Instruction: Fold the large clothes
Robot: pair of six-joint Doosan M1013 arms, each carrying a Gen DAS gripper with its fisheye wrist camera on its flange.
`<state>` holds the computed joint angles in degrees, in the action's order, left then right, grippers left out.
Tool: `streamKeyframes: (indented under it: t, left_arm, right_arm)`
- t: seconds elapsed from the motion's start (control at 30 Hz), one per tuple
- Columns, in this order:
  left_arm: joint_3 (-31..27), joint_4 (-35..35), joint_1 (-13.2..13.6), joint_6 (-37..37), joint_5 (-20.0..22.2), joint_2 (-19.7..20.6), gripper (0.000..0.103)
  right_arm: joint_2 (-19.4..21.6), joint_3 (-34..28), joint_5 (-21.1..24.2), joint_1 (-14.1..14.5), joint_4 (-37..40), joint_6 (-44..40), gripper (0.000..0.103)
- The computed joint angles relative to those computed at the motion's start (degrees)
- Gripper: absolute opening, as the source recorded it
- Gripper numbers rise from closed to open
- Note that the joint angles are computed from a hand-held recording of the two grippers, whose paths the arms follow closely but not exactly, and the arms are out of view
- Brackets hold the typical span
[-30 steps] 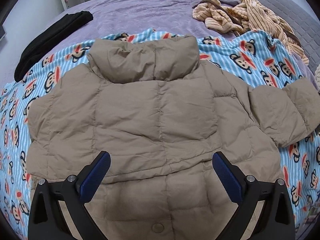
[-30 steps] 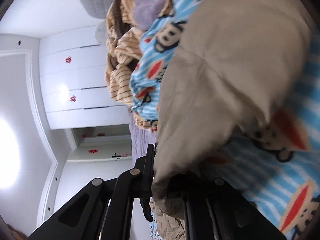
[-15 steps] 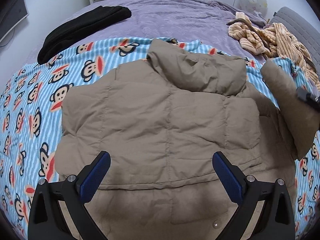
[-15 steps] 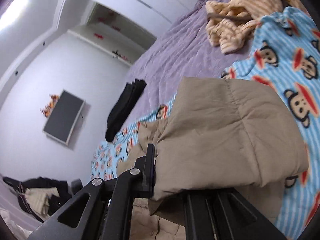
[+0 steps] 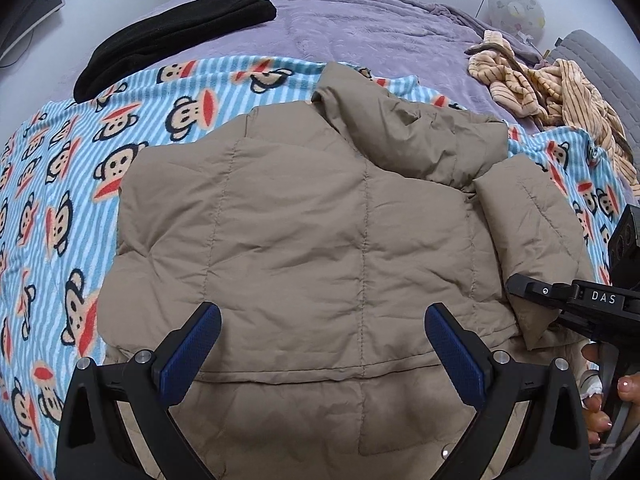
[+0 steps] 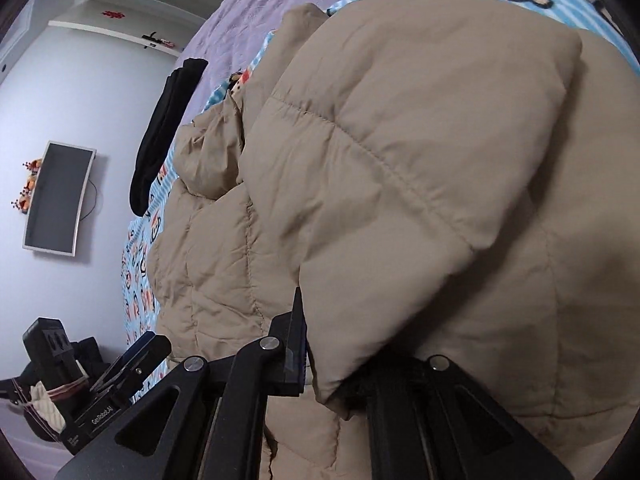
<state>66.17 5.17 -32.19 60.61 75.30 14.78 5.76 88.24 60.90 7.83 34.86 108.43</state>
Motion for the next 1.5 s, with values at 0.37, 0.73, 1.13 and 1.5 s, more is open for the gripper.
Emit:
streamKeyframes:
  t: [0.37, 0.73, 1.13, 1.5]
  left_arm:
    - [-0.6, -3.1, 2.4, 0.3, -1.3, 0.5, 0.102]
    - [5.3, -33.1, 11.9, 8.3, -12.4, -2.2, 0.102]
    - [6.0, -50.5, 13.3, 15.3, -11.7, 0.3, 0.102]
    - [-4.4, -37.1, 7.8, 9.6, -3.3, 7.7, 0.008]
  right_arm:
    - [-4.7, 0.5, -6.0, -1.9, -3.5, 10.4, 0.066]
    - [0.2, -7.3, -6.6, 1.4, -3.5, -0.7, 0.017]
    - [4.3, -11.8, 10.5, 10.6, -11.6, -10.5, 0.017]
    - [-4.9, -1.1, 13.0, 3.1, -15.7, -2.3, 0.018]
